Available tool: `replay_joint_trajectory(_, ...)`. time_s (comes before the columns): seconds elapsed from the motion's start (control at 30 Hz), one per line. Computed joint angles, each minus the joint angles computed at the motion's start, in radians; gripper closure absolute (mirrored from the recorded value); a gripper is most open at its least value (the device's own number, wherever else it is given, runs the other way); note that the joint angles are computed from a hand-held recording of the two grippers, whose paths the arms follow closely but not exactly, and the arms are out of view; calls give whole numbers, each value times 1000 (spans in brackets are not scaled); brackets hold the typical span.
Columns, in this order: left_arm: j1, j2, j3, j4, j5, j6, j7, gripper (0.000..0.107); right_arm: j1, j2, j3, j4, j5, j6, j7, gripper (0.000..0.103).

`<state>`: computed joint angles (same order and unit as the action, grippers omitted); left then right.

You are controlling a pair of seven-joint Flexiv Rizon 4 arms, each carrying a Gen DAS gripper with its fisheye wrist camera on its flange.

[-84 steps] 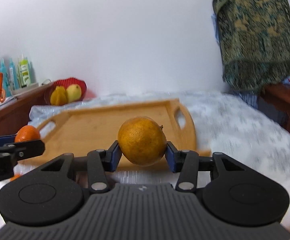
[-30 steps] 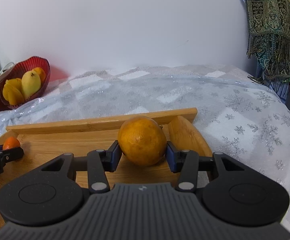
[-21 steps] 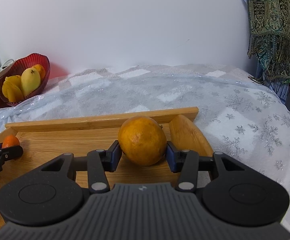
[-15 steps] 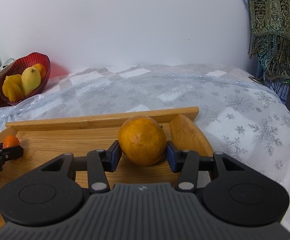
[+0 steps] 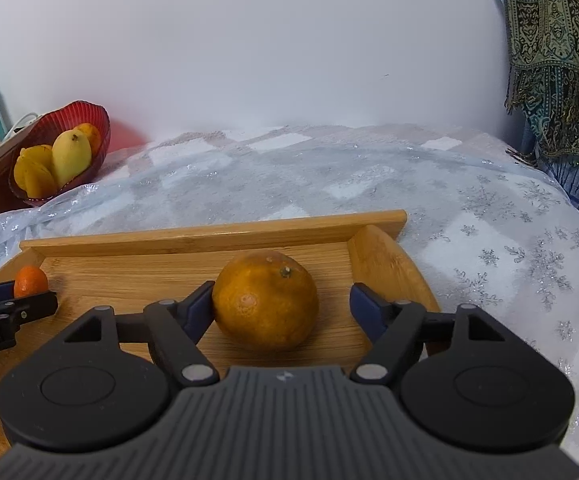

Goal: Organize fruits
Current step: 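Open the left tool releasing the mandarin while the right tool releases the orange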

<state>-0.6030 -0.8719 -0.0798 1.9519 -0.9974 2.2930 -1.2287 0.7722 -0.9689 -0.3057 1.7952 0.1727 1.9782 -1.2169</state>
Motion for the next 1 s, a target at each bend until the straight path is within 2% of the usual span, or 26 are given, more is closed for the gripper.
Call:
replay_joint_trajectory(0.27,3,3,0,7,20,1,-10,41,-12,3,13,0,-10,0,-7,18)
replay_joint_trajectory(1.0,3,8,-1,14,36,6,-19,28,-25,6,27,-1,-35,-11,-19,12)
